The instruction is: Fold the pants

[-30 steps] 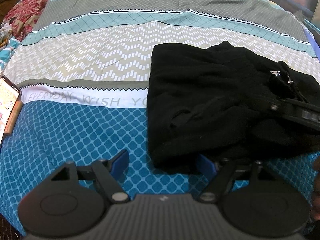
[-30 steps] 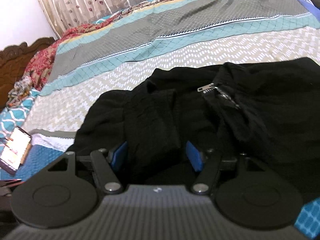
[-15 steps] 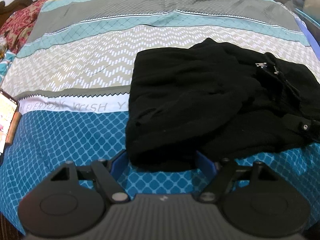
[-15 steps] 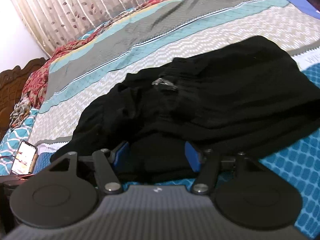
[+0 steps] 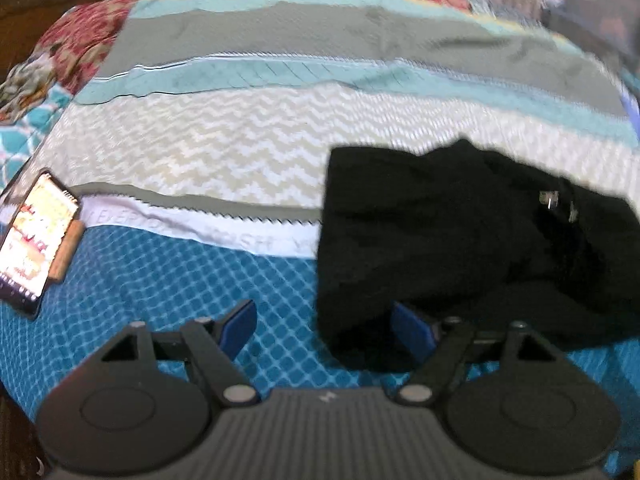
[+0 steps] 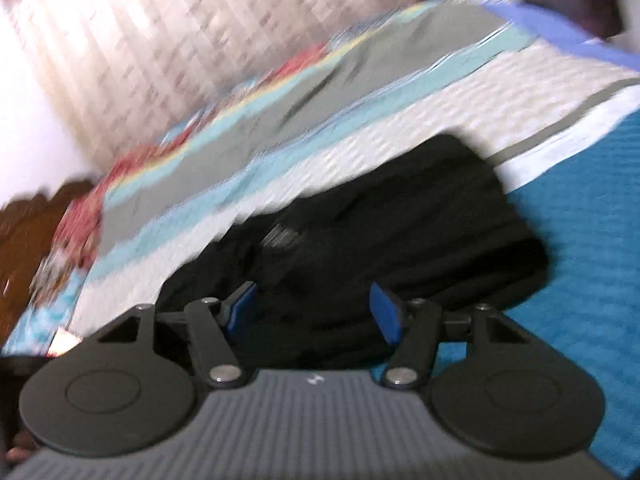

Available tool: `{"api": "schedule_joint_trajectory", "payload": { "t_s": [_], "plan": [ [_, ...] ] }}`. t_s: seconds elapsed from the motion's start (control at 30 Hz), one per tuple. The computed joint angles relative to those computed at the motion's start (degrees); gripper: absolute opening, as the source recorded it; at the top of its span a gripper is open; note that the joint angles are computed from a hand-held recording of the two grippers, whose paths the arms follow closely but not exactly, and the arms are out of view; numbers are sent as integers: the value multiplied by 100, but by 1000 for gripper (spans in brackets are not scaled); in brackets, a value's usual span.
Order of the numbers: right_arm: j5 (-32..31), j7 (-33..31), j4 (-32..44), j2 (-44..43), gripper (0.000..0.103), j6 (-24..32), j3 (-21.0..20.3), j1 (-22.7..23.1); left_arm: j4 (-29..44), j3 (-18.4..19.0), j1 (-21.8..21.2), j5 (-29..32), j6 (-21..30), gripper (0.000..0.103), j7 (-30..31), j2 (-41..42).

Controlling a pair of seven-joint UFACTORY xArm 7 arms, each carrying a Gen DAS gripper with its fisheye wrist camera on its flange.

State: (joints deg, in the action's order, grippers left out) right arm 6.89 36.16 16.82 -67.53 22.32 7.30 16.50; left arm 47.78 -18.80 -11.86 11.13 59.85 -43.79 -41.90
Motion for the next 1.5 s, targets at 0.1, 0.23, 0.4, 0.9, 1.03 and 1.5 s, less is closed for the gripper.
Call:
{"api": "schedule_joint_trajectory", "payload": {
  "t_s": [0.1,0.23,0.4,0.9,1.03,1.5],
  "plan": [
    [-114,405,-209,-376,66,136,-2,-878,226,17,68,105,-167,76,45,24],
    [-58,395,-253,69,69,114,-444,-1016,955,-54,-2,175,-728,79,440,792],
    [179,-36,-49,775,16,-348,-612,-369,2725,-301,-478,217,-1067,80,1022,2808],
    [-677,-937,93,453,16,-841,180,-134,7163,-35,-2672,1557,886,12,2143,6820],
    [-582,-852,-37,425,25,-1041,201,-115,5933,127,-2096,476,61,11,1972,5781],
    [-638,-1617,1388,2227,15,-1760,407,1088,2740,1091,-900,-2142,-1687,12,2731,2887]
  ]
}}
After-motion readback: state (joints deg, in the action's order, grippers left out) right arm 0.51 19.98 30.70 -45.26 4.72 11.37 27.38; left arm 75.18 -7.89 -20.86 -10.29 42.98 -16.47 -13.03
